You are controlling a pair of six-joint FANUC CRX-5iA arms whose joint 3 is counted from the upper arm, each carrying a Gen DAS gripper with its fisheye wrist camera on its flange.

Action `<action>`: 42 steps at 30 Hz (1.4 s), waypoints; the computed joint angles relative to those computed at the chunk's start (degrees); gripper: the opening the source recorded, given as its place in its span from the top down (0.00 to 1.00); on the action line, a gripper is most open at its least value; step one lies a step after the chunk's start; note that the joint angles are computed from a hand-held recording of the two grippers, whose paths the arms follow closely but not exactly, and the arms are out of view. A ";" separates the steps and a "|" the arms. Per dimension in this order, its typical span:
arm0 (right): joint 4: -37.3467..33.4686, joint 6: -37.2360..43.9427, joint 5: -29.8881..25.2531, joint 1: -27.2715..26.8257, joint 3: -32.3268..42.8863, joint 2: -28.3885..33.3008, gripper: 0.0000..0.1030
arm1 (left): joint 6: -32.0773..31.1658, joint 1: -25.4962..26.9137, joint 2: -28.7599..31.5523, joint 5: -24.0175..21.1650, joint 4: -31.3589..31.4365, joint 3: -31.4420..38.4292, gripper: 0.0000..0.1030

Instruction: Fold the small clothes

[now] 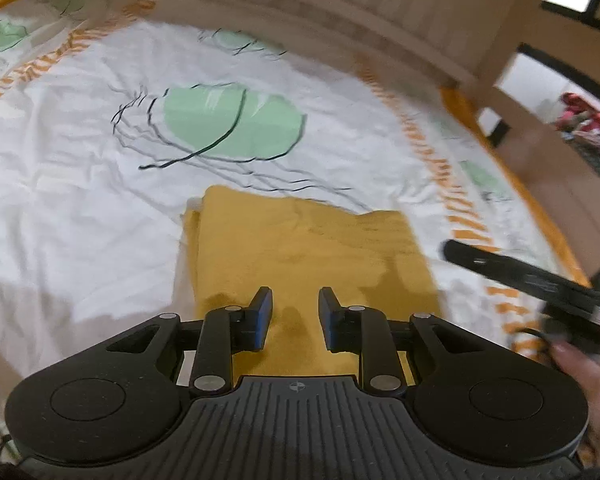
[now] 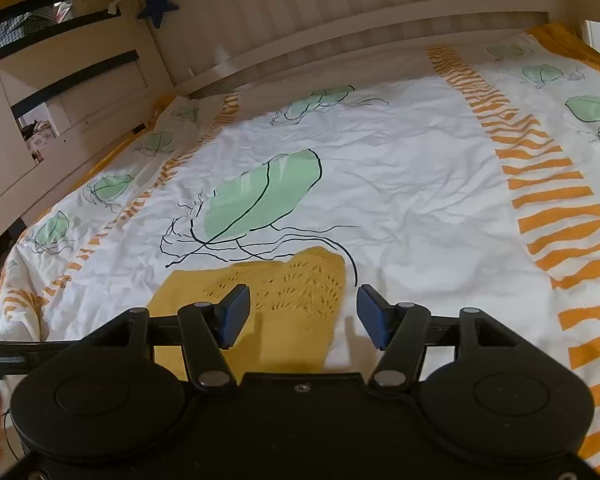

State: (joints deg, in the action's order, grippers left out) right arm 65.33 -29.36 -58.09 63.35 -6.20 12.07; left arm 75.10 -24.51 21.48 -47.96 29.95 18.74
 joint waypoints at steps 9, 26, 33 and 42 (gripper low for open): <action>2.69 3.73 7.48 -2.41 1.42 1.57 0.37 | 0.28 -0.13 0.11 -0.16 -4.78 -1.63 0.76; -5.32 -0.92 2.31 -2.79 1.31 2.05 0.24 | 1.02 -0.31 0.06 -0.30 -5.50 -1.26 0.75; -3.10 2.82 -8.26 1.09 5.69 4.13 0.00 | 6.01 -1.37 -1.27 -3.27 -13.63 1.73 0.59; -6.95 8.99 -14.23 4.61 12.34 6.70 0.00 | 12.55 -1.81 -5.72 -5.33 -20.74 0.69 0.26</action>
